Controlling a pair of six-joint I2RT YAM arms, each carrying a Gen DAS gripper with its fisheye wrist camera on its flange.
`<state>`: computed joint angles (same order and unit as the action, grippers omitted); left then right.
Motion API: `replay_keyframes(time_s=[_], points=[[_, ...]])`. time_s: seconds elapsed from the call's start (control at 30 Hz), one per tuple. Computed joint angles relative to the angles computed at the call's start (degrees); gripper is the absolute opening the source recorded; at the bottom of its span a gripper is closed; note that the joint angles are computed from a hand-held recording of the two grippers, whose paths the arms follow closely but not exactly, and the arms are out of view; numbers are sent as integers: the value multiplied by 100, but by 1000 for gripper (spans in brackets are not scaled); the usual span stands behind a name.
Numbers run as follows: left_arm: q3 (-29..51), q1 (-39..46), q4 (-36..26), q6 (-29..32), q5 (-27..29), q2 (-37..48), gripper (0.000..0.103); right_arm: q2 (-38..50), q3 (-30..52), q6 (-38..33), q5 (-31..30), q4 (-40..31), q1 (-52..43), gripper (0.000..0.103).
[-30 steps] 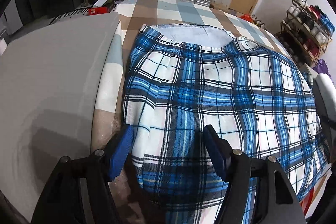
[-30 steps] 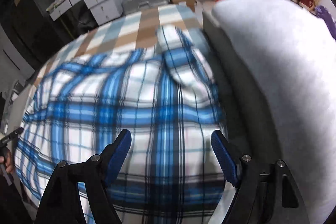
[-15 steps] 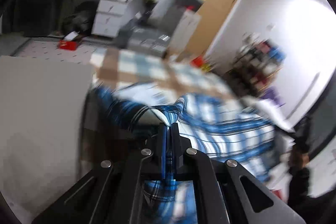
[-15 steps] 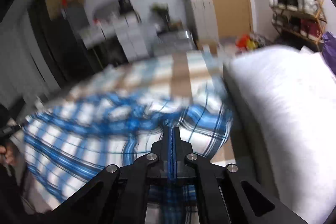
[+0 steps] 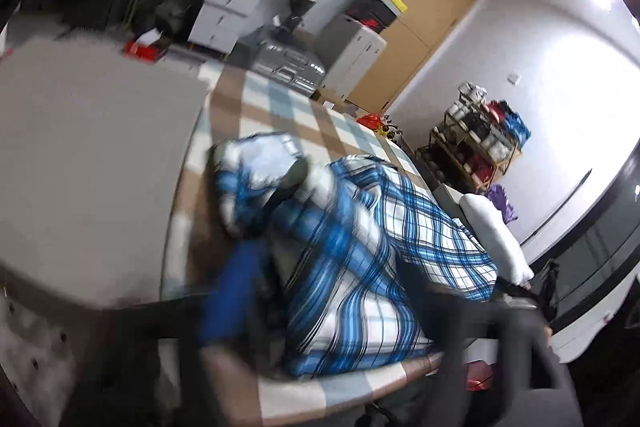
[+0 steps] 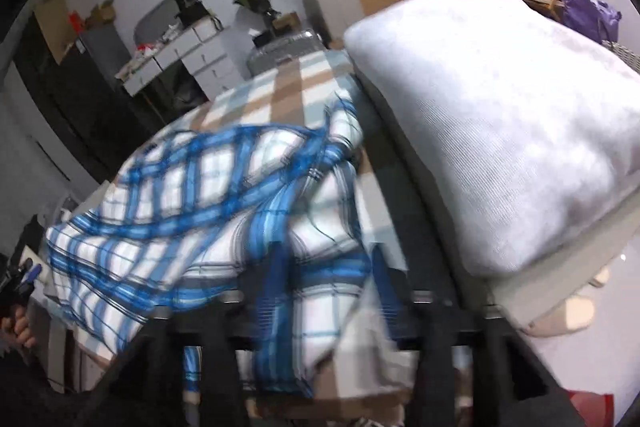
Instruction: Fold large clothes
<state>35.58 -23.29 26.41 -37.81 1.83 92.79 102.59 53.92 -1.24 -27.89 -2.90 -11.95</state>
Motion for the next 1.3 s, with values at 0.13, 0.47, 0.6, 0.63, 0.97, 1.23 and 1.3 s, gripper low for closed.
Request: replay_keyframes(time_s=[0.13,0.47,0.6,0.63,0.97,1.23,1.3], points=[[1195,320,-666,10,767,802,79,-138,19,17,-51,-107,118,60],[507,-750,562,734,-81,833,0,-583,-404,56,178,76,642,64],[-748,-1576,1724,1090,-587,335,0,-654,-324,139,141,163,988,64],[-954,-1752,1771,1040,-721,325,0,-619,-271,178,108,193,1111,64],[-1429,-1172,1129,-153,46,285,42,-442,-29,-331,283,12,2045,65],[348,266,-219,-355,947,755,73,-889,-415,-46,361,106,1774,65],[1158,327,-790,-352,1140,1531,73,-992,-518,-29,344,118,1692,65]])
